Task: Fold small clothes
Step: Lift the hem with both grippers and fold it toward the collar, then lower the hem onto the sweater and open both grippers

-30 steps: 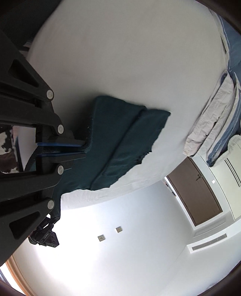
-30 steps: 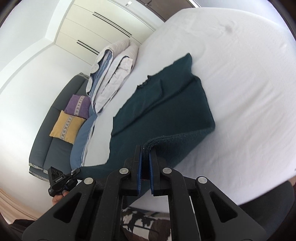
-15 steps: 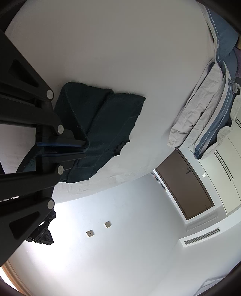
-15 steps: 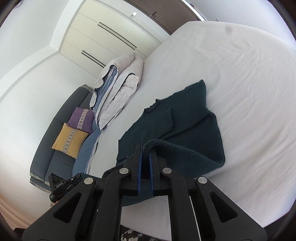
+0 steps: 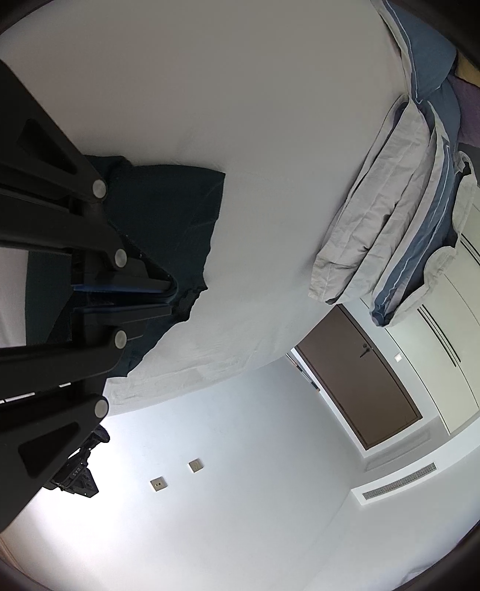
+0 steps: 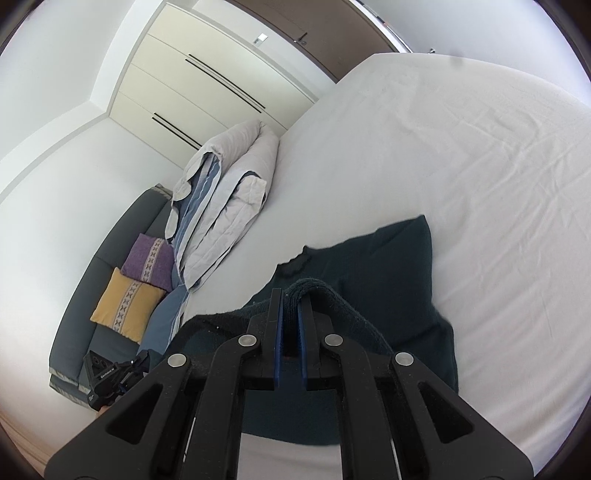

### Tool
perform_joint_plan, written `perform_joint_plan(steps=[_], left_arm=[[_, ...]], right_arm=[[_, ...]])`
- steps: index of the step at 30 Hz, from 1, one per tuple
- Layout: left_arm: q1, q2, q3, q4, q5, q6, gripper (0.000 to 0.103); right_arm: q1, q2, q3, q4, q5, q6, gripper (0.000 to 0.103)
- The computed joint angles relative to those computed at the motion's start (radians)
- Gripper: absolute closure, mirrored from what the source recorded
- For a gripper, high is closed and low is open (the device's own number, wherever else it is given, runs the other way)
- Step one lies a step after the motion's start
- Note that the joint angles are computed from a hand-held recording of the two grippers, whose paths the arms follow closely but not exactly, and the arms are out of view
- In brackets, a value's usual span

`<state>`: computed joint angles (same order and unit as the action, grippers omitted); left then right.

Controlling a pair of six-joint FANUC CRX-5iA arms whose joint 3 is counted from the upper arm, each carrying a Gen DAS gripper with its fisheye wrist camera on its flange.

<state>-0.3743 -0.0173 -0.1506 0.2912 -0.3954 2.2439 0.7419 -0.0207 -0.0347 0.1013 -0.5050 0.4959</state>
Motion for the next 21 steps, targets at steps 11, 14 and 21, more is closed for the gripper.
perform_joint_plan(steps=[11, 14, 21], left_arm=[[0.087, 0.255, 0.187, 0.037, -0.079, -0.011, 0.097], [0.101, 0.317, 0.229, 0.035, -0.104, -0.002, 0.097], [0.107, 0.433, 0.337, -0.03, -0.19, 0.043, 0.096]], right_arm=[[-0.116, 0.362, 0.364, -0.102, -0.12, 0.131, 0.098], [-0.14, 0.454, 0.451, -0.109, -0.153, 0.125, 0.098], [-0.194, 0.622, 0.596, -0.155, -0.242, 0.11, 0.094]])
